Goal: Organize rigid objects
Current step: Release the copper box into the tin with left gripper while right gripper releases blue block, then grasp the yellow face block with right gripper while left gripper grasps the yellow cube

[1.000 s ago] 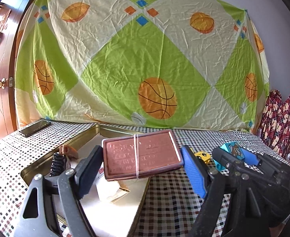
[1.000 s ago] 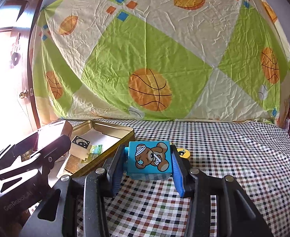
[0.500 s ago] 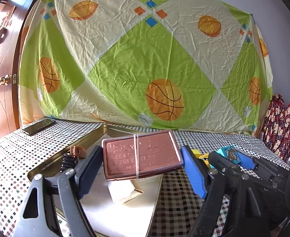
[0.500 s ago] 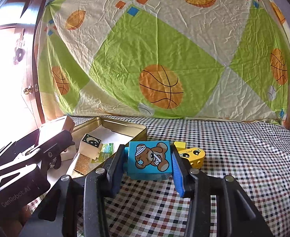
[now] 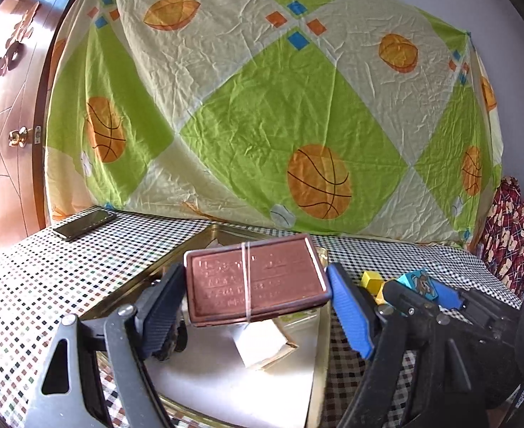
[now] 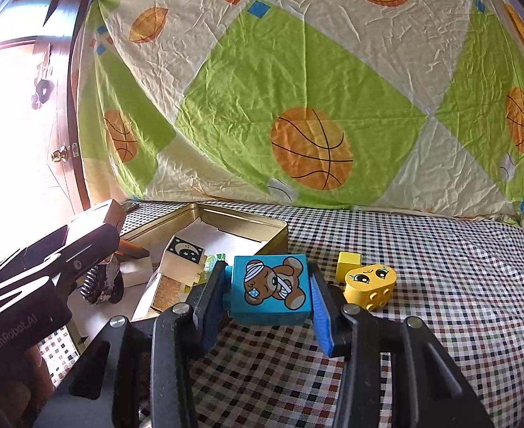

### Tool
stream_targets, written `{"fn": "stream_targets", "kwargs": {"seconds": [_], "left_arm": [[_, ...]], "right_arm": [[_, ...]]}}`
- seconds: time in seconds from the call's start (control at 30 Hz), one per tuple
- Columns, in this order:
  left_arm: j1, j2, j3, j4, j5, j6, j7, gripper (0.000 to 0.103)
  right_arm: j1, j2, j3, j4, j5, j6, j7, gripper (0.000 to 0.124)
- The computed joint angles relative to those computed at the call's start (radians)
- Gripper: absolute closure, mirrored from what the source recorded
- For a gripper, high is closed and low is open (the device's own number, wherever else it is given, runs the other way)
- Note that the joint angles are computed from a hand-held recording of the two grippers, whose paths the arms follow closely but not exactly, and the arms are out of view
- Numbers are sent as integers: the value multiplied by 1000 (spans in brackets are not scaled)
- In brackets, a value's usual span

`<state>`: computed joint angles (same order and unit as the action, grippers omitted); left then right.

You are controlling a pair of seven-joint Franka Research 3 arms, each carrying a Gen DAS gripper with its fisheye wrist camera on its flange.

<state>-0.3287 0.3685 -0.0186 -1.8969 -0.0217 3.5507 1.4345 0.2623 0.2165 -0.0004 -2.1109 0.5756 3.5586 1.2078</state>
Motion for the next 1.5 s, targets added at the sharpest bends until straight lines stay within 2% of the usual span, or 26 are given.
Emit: {"fn": "stream_targets", "kwargs": {"seconds": [0.1,0.27,0.33,0.4,0.43,0.47,0.57,0.6,0.63,0.67,0.73,0.8,0.87,0.9,0.97,1.03,1.07,1.13,1.17,1.27,1.37,1.43,1.5], "left_arm": [[-15,-6,34,0,-37,-14,20,23],[-108,1,151,30,-135,-93,104,23],[-149,9,204,41,-157,-124,115,23],[-189,18,258,48,-169,-148,113,23],[-184,20,258,51,-157,-158,101,23],[-183,23,263,55,-144,-170,90,23],[-235,42,333,73,-134,-207,70,23],[-226,45,330,80,-110,-219,48,23],[-189,46,294,91,-89,-237,39,23],[-173,47,282,98,-61,-251,20,23],[-217,65,337,123,-42,-287,14,23],[-196,76,316,147,-6,-309,7,22],[-226,96,356,176,30,-341,-15,24],[-259,111,399,190,47,-351,-39,24],[-295,132,452,218,75,-383,-81,19],[-300,140,471,229,95,-395,-117,11],[-295,138,469,227,102,-394,-132,9],[-274,128,452,219,115,-385,-157,0],[-264,122,442,213,121,-376,-170,0],[-234,102,406,205,148,-373,-196,0],[-208,81,362,200,186,-372,-208,0],[-170,66,302,200,205,-373,-205,0],[-103,55,203,206,214,-382,-185,0]], "right_arm": [[-23,2,26,9,-55,-10,40,78],[-22,12,39,52,-125,-73,57,78],[-66,17,82,73,-195,-114,101,78],[-174,28,184,92,-299,-152,176,78],[-207,36,218,105,-336,-174,200,78],[-205,43,219,120,-348,-197,205,78],[-111,71,128,166,-332,-252,191,78],[-114,82,132,183,-324,-272,188,78],[-132,93,149,199,-316,-291,183,78],[-141,104,157,216,-304,-311,179,78],[-127,131,132,259,-280,-362,183,78],[-102,156,95,303,-268,-409,192,78],[-75,184,58,346,-272,-445,202,78],[-78,198,58,371,-270,-469,197,78],[-98,223,78,415,-254,-502,176,78],[-110,238,89,442,-234,-520,159,73],[-109,238,87,444,-229,-520,156,68],[-147,235,131,436,-188,-500,114,60],[-175,230,165,429,-158,-489,85,54],[-281,209,290,393,-41,-441,-27,47],[-313,171,320,344,28,-398,-89,47],[-326,142,323,304,56,-364,-113,47],[-331,115,309,265,66,-337,-120,46]]}}
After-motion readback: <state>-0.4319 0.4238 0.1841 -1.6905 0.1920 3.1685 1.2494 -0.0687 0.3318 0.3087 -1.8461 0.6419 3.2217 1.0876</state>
